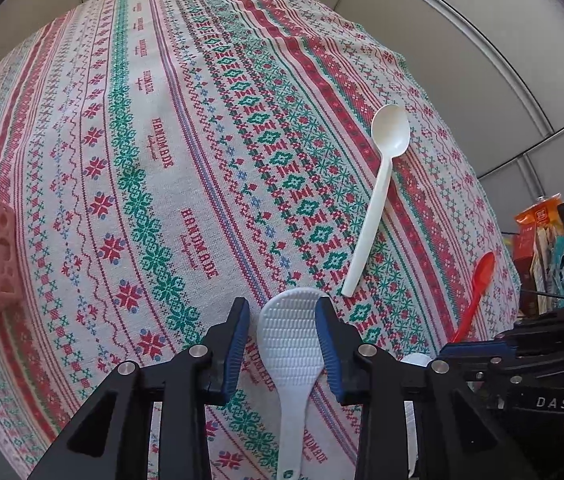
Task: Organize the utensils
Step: 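Lift the white rice paddle upright with the left tool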
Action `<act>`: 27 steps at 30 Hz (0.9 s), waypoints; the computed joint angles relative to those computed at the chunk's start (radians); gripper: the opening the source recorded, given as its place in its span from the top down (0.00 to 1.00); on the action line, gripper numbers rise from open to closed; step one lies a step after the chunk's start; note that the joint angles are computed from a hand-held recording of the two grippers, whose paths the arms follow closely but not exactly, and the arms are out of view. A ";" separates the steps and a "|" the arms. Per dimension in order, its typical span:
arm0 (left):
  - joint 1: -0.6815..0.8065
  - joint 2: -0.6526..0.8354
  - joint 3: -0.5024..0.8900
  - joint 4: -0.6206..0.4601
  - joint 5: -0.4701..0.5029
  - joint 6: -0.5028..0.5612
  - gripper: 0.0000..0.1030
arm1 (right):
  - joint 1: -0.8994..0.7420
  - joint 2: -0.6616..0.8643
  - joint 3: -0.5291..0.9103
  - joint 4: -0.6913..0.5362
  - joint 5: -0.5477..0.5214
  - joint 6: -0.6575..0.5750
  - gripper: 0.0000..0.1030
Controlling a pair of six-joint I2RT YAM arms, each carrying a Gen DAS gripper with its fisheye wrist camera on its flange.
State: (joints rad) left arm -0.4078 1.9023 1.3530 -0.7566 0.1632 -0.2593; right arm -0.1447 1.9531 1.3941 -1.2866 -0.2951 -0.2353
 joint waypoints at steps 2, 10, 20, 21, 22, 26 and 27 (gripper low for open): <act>-0.030 0.010 0.025 -0.031 -0.037 0.004 0.59 | 0.010 -0.022 -0.008 0.001 0.014 -0.008 0.73; -0.146 0.083 0.111 -0.082 -0.201 -0.035 0.44 | -0.011 -0.043 -0.012 0.006 0.048 -0.008 0.61; -0.102 -0.028 0.003 -0.041 -0.203 -0.072 0.56 | 0.065 -0.087 -0.059 0.031 0.078 0.016 0.61; -0.096 -0.055 -0.016 -0.034 -0.203 -0.075 0.56 | 0.085 -0.095 -0.067 0.036 0.085 0.022 0.60; -0.091 -0.087 -0.042 -0.024 -0.205 -0.079 0.56 | 0.106 -0.101 -0.075 0.042 0.094 0.029 0.59; -0.056 -0.193 -0.127 0.003 -0.219 -0.072 0.56 | 0.171 -0.129 -0.110 0.069 0.162 0.030 0.51; -0.048 -0.219 -0.148 0.007 -0.221 -0.070 0.56 | 0.188 -0.136 -0.121 0.078 0.187 0.031 0.50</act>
State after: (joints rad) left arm -0.4562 1.6838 1.2054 -0.7494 -0.0580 -0.3293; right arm 0.0428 1.8171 1.2733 -1.2091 -0.1084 -0.2044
